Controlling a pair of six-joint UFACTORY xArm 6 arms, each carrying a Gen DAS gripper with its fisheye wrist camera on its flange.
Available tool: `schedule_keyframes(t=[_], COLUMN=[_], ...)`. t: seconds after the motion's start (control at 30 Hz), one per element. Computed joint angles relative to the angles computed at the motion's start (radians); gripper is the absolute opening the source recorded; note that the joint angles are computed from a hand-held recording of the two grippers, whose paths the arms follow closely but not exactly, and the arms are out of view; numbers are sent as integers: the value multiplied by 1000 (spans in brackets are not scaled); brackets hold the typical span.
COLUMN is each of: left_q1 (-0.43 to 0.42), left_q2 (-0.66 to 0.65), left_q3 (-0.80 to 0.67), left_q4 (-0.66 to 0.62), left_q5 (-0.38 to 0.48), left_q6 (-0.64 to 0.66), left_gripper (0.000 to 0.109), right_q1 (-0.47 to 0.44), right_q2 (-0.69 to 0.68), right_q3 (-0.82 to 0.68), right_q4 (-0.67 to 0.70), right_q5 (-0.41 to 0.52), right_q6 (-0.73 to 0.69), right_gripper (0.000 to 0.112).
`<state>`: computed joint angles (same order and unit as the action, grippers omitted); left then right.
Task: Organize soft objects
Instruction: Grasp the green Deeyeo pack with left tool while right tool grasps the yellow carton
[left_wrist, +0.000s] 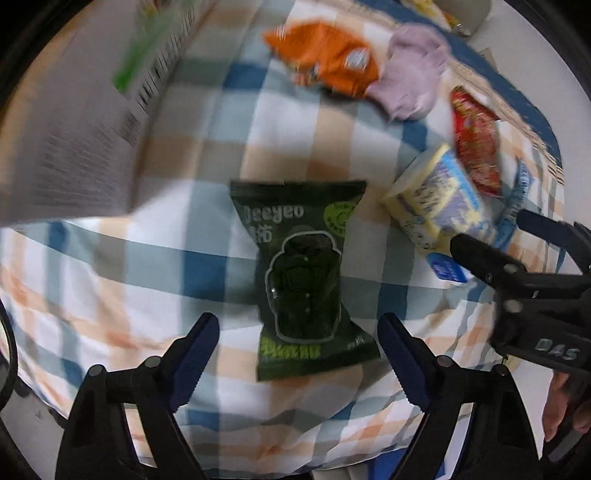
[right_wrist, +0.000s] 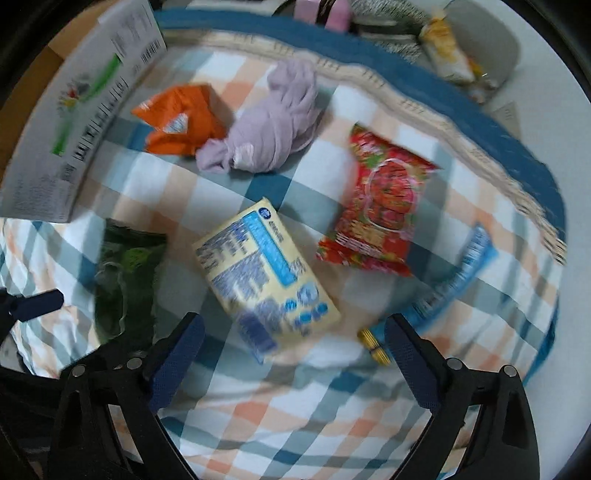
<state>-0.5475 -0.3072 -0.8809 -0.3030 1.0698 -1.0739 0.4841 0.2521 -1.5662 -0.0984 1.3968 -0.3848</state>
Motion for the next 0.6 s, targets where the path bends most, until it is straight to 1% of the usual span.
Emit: schedule_keyframes(t=[0.13, 0.2, 0.3, 0.37, 0.47, 0.5, 0.57, 0.6], left_q1=[7, 7, 4, 2, 1, 1, -1, -2], left_q2=[23, 37, 46, 58, 60, 58, 53, 52], left_q3=[58, 69, 83, 82, 76, 78, 85, 87], left_q4=[-64, -67, -57, -42, -21, -12, 1, 10], left_q5=[-75, -87, -105, -111, -97, -93, -94, -93], left_q6=[13, 9, -5, -16, -33, -39, -46, -52], left_gripper=[85, 80, 78, 74, 63, 57, 51, 47], right_q1=[11, 24, 43, 61, 75, 79, 87, 86], right_q2=[91, 135, 183, 218, 245, 244, 238, 229], right_q3=[-74, -110, -140, -154, -163, -159, -141, -138], right_q4=[1, -2, -21, -44, -67, -71, -73, -75], right_q5=[54, 82, 103, 106, 113, 106, 91, 100], right_q6=[-38, -54, -53, -32, 1, 9, 27, 28], right_gripper=[99, 98, 96, 81, 80, 80, 78, 78])
